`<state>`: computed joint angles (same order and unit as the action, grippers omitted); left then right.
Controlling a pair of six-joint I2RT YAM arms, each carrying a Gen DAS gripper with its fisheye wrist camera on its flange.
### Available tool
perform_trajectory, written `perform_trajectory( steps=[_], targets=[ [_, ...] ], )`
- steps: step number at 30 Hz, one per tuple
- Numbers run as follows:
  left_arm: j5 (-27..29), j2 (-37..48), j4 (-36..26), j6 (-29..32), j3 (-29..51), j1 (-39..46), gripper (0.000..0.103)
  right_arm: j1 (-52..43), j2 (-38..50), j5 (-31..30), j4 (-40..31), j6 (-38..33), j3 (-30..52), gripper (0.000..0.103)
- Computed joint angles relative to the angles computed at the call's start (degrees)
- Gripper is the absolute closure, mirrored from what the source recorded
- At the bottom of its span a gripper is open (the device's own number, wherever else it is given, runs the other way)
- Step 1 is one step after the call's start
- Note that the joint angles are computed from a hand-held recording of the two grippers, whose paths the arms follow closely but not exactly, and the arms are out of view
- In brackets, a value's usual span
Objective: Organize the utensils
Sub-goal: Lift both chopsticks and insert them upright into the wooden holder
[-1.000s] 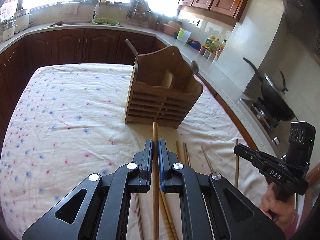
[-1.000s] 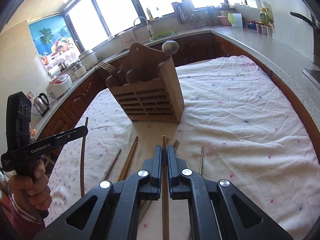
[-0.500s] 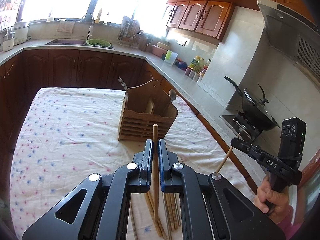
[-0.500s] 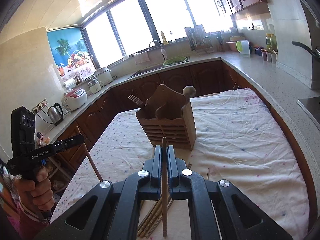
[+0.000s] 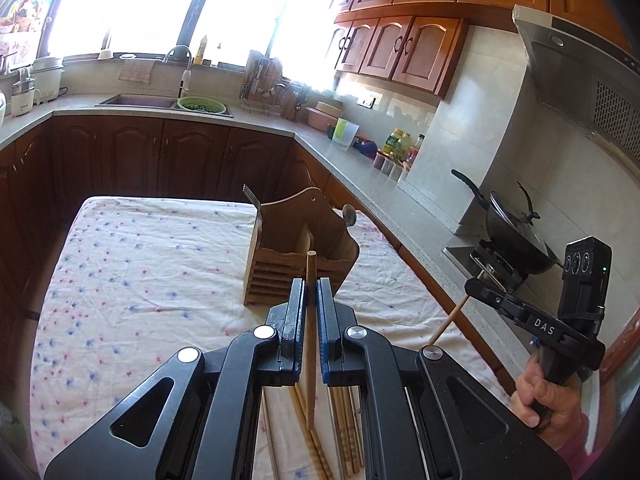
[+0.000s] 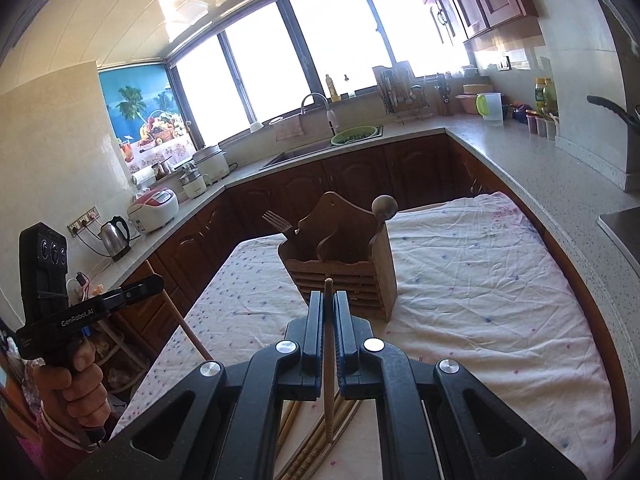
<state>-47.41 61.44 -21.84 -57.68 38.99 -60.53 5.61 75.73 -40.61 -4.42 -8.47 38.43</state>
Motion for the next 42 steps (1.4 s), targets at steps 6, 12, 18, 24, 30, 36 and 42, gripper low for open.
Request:
perform_trajectory(
  steps=[6, 12, 18, 24, 30, 36, 42],
  targets=[
    [0.00, -0.81, 1.97, 4.46, 1.31, 3.25, 0.098, 0.29, 1.18, 0.68, 1.77, 1.80, 2.63, 0.098],
    [0.61, -2.04, 6.08, 12.37, 3.91, 9.39, 0.098, 0.85, 3.81, 0.86, 5.54, 7.20, 8.15, 0.098],
    [2.96, -0.73, 14.13, 21.73, 7.33, 18.20, 0.098, 3.66, 8.69, 4.89, 11.88, 14.91, 16.49, 0.098],
    [7.40, 5.79, 21.18, 25.37, 10.23, 27.49, 0.098, 7.98, 17.30, 10.71, 15.19, 18.21, 25.17, 0.098],
    [9.72, 13.64, 31.32, 24.62, 7.23, 32.54, 0.098, 11.43, 25.73, 15.56, 21.59, 18.60, 26.94, 0.098],
    [10.07, 20.76, 40.43, 23.82, 2.81, 32.88, 0.098, 12.62, 32.31, 18.16, 28.45, 18.70, 24.59, 0.098],
    [13.29, 25.80, 42.41, 22.10, 1.99, 33.72, 0.097, 12.34, 36.34, 18.89, 29.15, 18.23, 24.48, 0.098]
  ],
)
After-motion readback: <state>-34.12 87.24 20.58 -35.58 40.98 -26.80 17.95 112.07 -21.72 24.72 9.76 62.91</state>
